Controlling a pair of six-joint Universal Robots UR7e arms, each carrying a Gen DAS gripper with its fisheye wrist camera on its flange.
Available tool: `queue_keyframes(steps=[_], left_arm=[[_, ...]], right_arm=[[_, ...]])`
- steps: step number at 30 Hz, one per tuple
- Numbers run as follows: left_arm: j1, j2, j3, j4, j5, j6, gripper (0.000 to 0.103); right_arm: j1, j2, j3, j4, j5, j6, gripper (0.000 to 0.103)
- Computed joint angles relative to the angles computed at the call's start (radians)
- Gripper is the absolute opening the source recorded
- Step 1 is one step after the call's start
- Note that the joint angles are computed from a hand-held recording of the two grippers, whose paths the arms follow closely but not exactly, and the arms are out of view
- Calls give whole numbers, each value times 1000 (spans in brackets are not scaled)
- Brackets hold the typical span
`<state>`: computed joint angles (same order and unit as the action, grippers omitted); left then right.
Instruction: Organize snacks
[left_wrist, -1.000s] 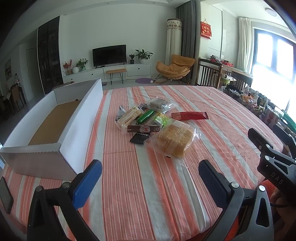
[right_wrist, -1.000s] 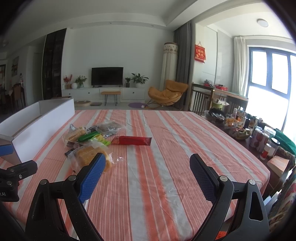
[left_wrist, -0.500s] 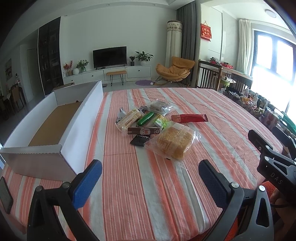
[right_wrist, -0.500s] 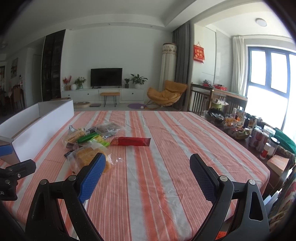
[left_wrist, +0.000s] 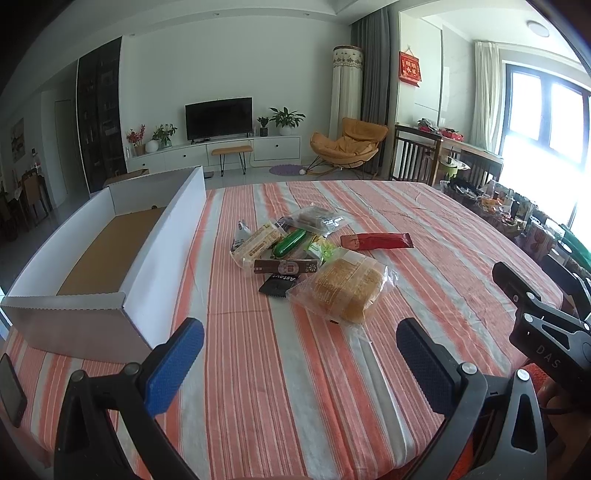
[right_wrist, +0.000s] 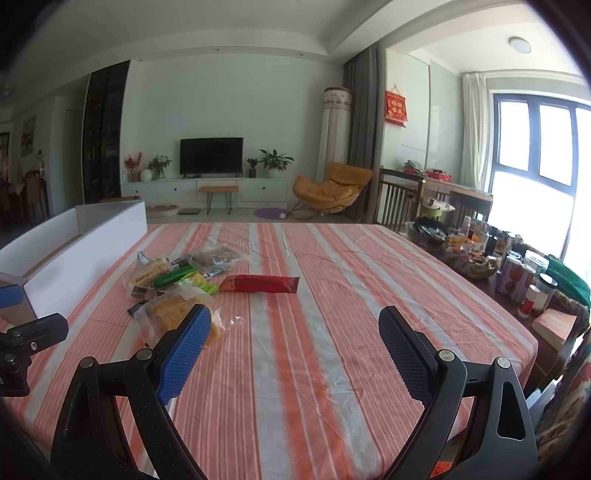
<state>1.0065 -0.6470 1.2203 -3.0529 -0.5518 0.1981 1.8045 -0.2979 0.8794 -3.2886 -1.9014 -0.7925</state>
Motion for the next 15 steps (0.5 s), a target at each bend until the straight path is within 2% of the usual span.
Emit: queue_keyframes(steps=[15], left_arm=[[-1,0,4,-7,-1,3,103]], right_arm=[[0,-2,3,0,0,0,94]])
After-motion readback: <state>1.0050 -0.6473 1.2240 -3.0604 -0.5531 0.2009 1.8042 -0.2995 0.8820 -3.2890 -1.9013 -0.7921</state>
